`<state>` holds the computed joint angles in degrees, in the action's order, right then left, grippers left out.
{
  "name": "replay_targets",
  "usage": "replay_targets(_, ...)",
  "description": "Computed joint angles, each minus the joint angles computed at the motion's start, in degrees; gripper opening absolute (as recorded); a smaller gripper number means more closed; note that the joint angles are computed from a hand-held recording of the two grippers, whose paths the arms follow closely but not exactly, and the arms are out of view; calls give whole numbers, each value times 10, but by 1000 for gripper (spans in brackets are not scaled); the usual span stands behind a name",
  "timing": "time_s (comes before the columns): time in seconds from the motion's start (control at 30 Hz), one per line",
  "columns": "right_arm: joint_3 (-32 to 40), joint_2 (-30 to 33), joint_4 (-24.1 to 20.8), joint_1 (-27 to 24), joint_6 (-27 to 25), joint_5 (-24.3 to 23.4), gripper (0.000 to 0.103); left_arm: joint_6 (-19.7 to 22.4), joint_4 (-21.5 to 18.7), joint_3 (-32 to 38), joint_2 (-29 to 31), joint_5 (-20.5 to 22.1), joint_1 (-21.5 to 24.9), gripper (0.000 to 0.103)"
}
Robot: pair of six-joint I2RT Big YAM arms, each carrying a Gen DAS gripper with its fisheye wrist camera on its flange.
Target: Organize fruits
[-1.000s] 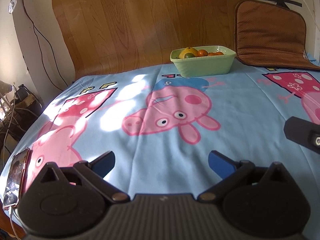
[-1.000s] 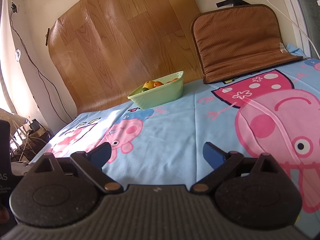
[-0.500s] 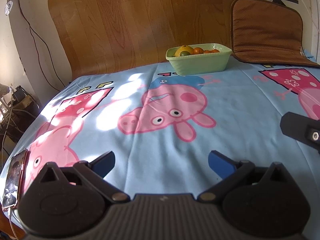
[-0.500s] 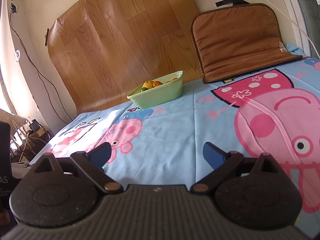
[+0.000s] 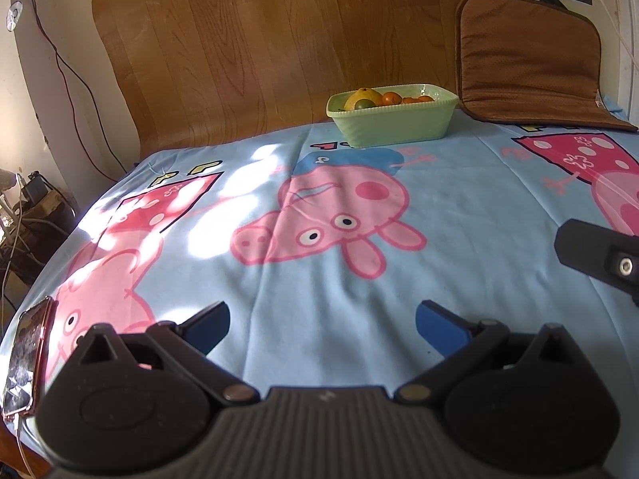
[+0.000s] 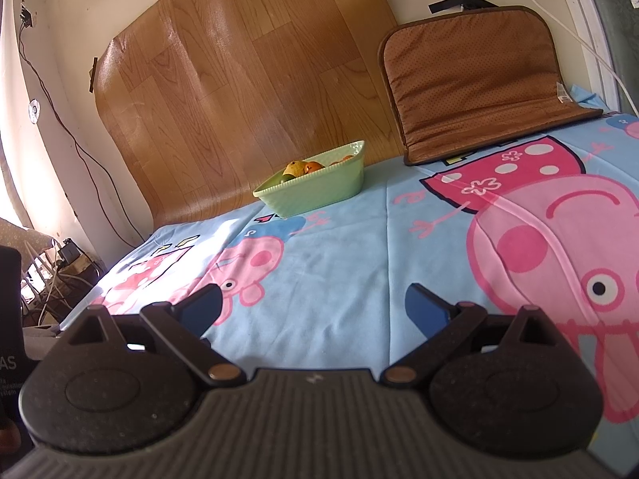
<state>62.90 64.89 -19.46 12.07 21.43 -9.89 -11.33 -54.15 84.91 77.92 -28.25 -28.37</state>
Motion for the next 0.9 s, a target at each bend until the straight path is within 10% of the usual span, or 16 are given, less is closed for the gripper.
replay_targets(0.9,-1,0,-1,-2,0,-2,100,-4,-10,6,5,16,1,103)
